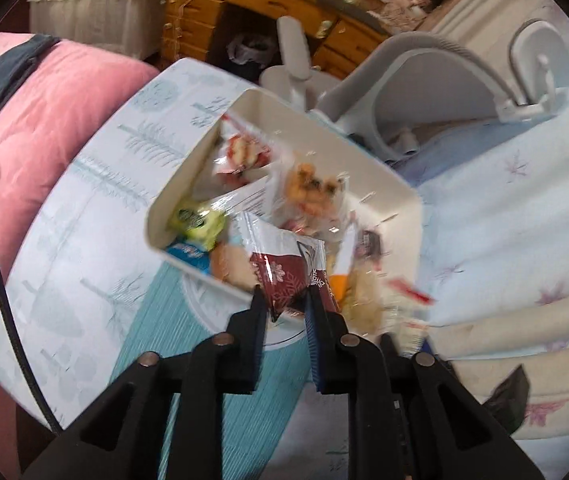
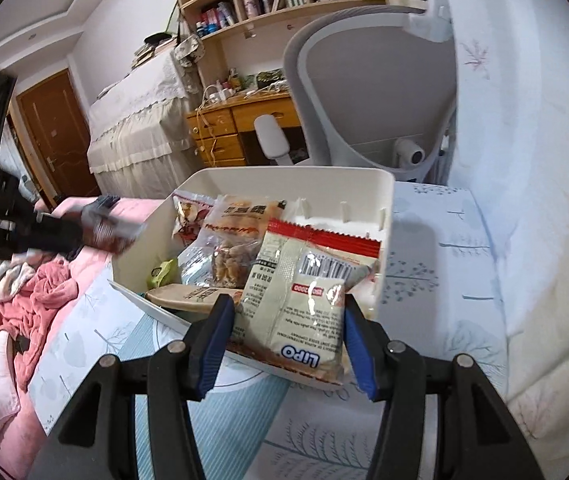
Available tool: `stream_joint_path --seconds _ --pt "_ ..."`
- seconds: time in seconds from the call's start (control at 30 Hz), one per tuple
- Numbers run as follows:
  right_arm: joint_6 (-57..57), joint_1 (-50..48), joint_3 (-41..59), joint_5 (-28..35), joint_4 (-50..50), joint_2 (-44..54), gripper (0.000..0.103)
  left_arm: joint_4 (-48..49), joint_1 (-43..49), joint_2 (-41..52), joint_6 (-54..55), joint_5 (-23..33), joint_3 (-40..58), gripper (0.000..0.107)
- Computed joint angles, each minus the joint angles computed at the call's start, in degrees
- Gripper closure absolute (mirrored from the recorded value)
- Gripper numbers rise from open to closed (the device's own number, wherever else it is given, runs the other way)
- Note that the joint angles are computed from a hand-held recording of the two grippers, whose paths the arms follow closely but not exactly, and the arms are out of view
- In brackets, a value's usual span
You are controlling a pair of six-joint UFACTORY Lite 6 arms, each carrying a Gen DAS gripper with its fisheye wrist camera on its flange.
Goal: Organize snacks
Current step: 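Carry both packets over the white tray and open both tools to release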
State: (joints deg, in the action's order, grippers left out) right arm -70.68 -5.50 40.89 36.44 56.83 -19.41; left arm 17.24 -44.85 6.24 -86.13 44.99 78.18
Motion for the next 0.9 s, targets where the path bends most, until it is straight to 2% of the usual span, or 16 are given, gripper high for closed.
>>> stream_joint_path --seconds 0.07,0.13,0.23,0.33,0.5,0.67,0.8,0.9 --pt "3.51 2.73 0.59 -1.28 -3.69 0.81 0.041 -0.01 0.55 1.14 0.71 1.17 1.23 0.055" --pt "4.78 3.19 0.88 -0.1 -4.68 0.91 0.033 0.77 -0.01 1.47 -0.36 2.97 1.55 0.039" --pt "7.54 4.1 0.44 -0.32 -6.71 -0.49 0.026 0.79 -1.3 0.85 -0.86 4.03 -0.05 0.037" --pt "12.51 4.58 0.9 0.86 -10.28 -0.7 0.025 -0.28 -2.61 -0.02 -0.42 5.5 -1.85 0.036" --pt "20.42 3.6 1.0 4.15 -14.91 -2.5 0.023 -0.58 -6.07 -3.35 -1.19 6.7 -6.79 0.028" --pt "26.6 1.16 0.26 9.93 -19.11 -7.85 0.014 -0.98 -8.51 -6.52 -0.14 6.66 -10.8 0.028" --pt "34.53 1.55 -0.09 13.79 -25.02 -12.88 0.012 2.67 -12.01 -10.15 -2.84 9.7 -12.69 0.026" --pt "44.46 5.64 0.45 16.69 -32.8 -16.95 0.011 4.51 -14.8 -14.04 -3.82 12.2 -14.2 0.023"
